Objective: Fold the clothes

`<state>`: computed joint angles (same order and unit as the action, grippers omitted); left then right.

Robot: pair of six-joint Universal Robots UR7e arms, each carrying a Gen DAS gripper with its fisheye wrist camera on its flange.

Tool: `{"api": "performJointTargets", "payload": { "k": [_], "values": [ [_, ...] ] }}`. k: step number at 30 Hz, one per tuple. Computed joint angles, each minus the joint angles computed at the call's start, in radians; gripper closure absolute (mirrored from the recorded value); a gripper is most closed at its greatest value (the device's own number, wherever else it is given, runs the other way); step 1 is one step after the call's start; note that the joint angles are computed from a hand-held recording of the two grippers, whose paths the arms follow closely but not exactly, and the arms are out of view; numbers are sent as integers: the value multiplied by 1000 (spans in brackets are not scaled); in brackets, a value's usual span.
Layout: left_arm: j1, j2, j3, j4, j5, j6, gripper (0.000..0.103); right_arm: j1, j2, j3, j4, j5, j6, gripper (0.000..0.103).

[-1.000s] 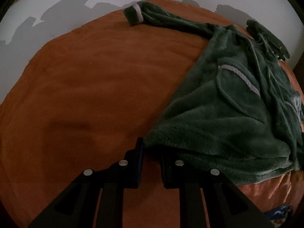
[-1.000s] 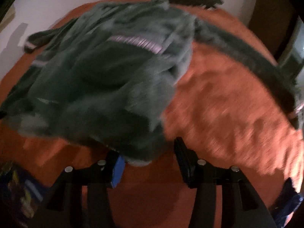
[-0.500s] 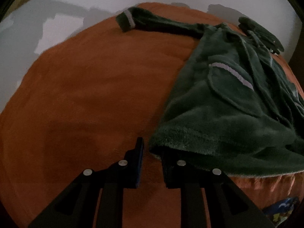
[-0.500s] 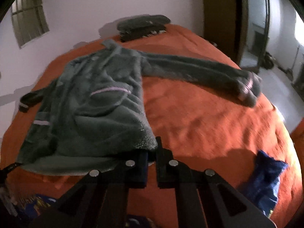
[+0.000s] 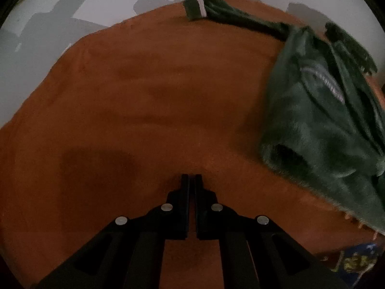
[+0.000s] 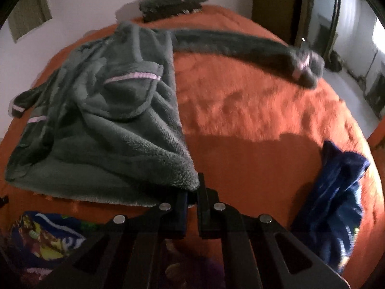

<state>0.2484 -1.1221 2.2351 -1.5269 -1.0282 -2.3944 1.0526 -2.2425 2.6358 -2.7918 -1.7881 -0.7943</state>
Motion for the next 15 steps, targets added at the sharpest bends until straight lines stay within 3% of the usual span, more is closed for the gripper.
{"api": "performJointTargets", "payload": {
  "k": [2,4,5,8,11,15],
  "values": [
    [-17,9,-26,43,36,12,98,-3,4,-16,36,1,21,93],
    [-19,34,-63,77,77,64,94,1,10,-39,79,-3,55,69],
    [-16,50,-81,90,101,104,85,3,6,-48,98,-2,72,61],
    [-5,88,-112,120,134,167,61,18,-47,-46,108,45,47,61],
    [-1,105,-120,142,132,165,60,116,-84,-19,57,40,-28,61],
    [15,93,-105,98,142,199,56,305,-55,-36,145,56,-20,61]
  ]
}}
